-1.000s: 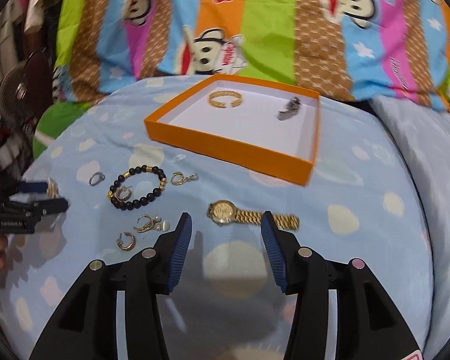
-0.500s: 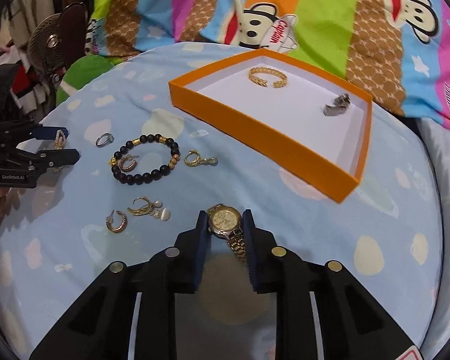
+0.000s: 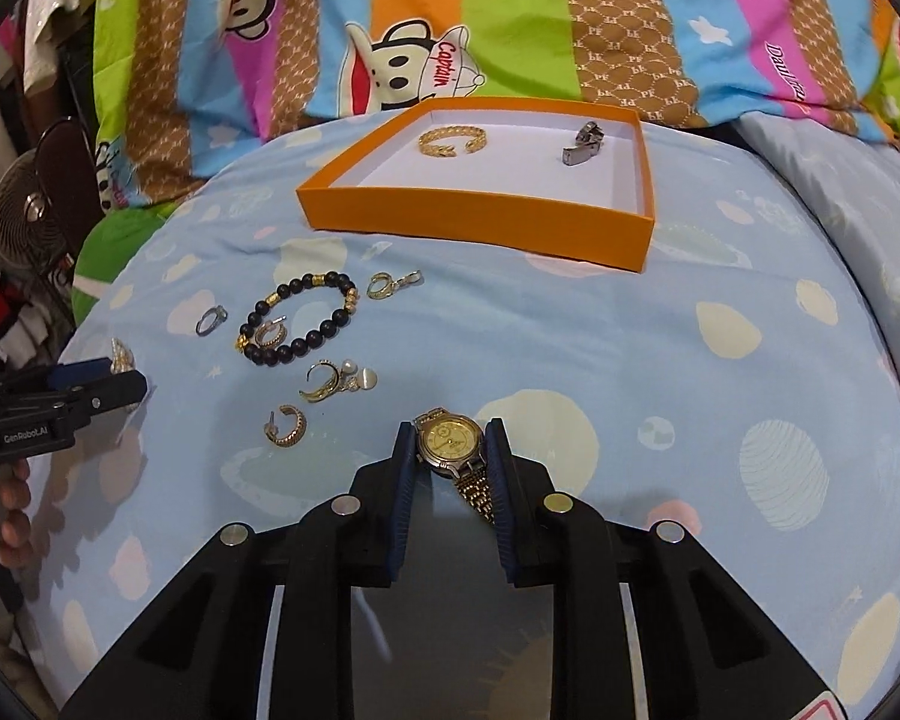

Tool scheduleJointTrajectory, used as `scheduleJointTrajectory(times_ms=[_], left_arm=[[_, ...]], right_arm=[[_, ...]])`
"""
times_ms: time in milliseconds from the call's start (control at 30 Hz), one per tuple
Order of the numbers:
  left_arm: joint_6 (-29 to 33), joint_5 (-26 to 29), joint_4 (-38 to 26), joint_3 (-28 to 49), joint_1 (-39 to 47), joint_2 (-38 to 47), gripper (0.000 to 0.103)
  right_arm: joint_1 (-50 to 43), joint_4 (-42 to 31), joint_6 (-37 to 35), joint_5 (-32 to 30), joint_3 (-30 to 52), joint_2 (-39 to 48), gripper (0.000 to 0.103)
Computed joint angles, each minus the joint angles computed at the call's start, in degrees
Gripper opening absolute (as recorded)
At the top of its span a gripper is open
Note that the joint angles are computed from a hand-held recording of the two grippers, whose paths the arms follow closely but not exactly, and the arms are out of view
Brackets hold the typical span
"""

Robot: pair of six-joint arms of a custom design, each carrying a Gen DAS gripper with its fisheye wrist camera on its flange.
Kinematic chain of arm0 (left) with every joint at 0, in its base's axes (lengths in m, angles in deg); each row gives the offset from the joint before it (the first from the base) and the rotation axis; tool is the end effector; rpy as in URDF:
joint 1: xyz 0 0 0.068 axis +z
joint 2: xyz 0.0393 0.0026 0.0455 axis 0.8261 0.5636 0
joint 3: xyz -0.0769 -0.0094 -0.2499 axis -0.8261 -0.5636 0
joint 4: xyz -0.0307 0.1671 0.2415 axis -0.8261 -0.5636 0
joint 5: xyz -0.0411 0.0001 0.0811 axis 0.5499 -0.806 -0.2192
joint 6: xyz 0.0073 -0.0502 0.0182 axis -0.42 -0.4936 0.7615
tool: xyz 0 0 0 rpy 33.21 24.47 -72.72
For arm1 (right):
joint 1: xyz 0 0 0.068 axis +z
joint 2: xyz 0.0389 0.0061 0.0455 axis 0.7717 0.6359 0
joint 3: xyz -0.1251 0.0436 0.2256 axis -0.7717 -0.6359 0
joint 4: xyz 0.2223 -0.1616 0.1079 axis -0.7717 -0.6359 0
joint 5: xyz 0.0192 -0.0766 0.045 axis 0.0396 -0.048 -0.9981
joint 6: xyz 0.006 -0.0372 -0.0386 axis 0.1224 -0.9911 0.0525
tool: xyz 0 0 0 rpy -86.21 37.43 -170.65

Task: Organize jewelry
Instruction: 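Grasp the gold watch with the right tool while the left tool grasps the pearl bracelet, then lower the gold watch into the orange box with the right tool while the left tool releases the pearls there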

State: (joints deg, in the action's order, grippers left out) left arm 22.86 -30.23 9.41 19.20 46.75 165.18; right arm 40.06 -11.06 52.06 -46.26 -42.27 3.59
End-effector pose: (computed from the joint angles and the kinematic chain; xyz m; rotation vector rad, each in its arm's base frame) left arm 0.3056 -0.0534 0.1571 0.3214 2.5845 -0.2302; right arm 0.2461 -0.0367 0.1428 0.0751 2.4741 0.2074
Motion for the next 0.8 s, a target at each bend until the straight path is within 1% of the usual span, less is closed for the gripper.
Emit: scheduleJointTrajectory(times_ms=[33,67,167,233,267,400,533,800], left_arm=[[-0.49,-0.02,0.44,0.06,0.03,0.15,0.061],[-0.89,0.00,0.77,0.27,0.17,0.43,0.054],[-1.81,0.70,1.67,0.87,0.69,1.36,0.050],[-1.59,-0.25,2.52,1.09,0.39,1.87,0.038],[-1.44,-0.58,2.81,1.00,0.22,1.86,0.033],[-0.05,1.39,2.43,1.52,0.54,2.25,0.024],[0.67,2.42,1.89,1.53,0.33,1.93,0.020],[2.65,4.68,0.77,0.60,-0.29,-1.72,0.020]], right_arm=[[-0.25,0.21,0.38,-0.43,-0.01,0.11,0.022],[-0.35,0.38,0.68,-0.69,-0.14,0.06,0.022],[-0.48,0.83,0.93,-1.04,-0.39,0.02,0.022],[-0.57,1.00,1.09,-1.25,-0.45,0.04,0.022],[-0.66,1.04,1.21,-1.42,-0.46,0.03,0.022],[-0.90,1.25,1.73,-1.74,-0.92,-0.48,0.021],[-0.91,1.66,3.02,-1.65,-1.84,-2.17,0.021],[-1.69,2.60,5.97,-1.85,-3.63,-7.13,0.021]])
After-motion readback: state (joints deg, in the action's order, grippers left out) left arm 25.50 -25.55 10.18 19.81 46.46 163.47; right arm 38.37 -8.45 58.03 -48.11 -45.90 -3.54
